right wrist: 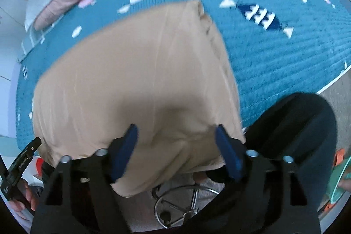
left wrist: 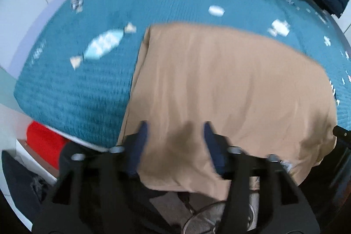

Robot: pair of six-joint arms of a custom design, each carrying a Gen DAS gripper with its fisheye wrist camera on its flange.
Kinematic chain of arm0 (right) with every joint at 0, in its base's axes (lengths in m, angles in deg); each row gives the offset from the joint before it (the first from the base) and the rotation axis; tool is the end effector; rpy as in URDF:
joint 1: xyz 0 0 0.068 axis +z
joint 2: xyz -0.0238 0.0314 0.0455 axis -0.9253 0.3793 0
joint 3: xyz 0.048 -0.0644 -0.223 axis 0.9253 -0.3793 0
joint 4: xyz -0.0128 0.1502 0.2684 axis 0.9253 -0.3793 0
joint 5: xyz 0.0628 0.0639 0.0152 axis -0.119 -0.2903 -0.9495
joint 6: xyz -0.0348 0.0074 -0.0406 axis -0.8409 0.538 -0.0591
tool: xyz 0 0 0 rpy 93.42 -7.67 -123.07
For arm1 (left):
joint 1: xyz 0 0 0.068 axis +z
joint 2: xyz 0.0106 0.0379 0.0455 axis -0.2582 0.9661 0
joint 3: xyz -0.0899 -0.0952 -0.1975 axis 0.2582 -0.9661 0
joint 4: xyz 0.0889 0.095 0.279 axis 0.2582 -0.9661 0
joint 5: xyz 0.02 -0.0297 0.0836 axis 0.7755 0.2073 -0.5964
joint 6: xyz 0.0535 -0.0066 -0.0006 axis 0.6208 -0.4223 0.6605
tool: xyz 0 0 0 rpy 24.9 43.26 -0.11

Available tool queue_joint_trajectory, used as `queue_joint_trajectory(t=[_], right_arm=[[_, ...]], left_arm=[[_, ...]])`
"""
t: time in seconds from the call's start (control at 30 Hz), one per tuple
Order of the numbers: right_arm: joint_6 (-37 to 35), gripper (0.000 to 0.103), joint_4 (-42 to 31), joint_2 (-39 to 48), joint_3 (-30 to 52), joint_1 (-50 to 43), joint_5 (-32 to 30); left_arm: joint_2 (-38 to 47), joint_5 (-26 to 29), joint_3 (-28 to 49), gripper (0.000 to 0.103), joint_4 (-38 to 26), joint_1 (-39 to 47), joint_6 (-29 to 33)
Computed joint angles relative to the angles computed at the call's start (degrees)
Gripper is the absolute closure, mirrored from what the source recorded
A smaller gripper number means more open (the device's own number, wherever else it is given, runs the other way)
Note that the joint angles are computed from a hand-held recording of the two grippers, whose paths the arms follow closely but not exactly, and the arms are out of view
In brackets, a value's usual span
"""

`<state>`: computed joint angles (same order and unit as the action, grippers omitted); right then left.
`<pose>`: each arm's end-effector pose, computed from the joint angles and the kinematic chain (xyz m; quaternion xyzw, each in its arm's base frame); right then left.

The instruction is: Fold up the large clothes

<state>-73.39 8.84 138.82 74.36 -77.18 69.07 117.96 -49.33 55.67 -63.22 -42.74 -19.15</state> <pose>0.2323 -0.0324 0.1985 0.1233 0.9787 0.0830 0.1418 0.2073 -0.0988 0.2333 -0.0598 0.9781 0.0320 0.1968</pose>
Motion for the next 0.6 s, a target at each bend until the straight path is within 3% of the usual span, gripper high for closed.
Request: queue_joint_trajectory(t=[0.07,0.3,0.43,0.6], right_arm=[[1.5,0.009,2.3,2.0,1.9,0.1,-1.7],[0.8,0.008,9.0,4.4,1.6,-3.4,-8.1],[0.4,0.008,12.1,4.2,0.4,-5.1,-8.6],[-1.4,0.008,17.5,4.5,-0.8,-5.0,-3.9]], left_arm=[[1.0,-2.1,2.4,0.045,-0.7,-2.0,-0.8],[5.6,-4.8,9.1,0.036,-0.3,-6.9,-1.7],[8.2,-7.0,11.0,0.036,-1.5,-9.4,-2.4],[12.2,-8.0,13.6,0.036,-1.5,-11.9,-1.8]])
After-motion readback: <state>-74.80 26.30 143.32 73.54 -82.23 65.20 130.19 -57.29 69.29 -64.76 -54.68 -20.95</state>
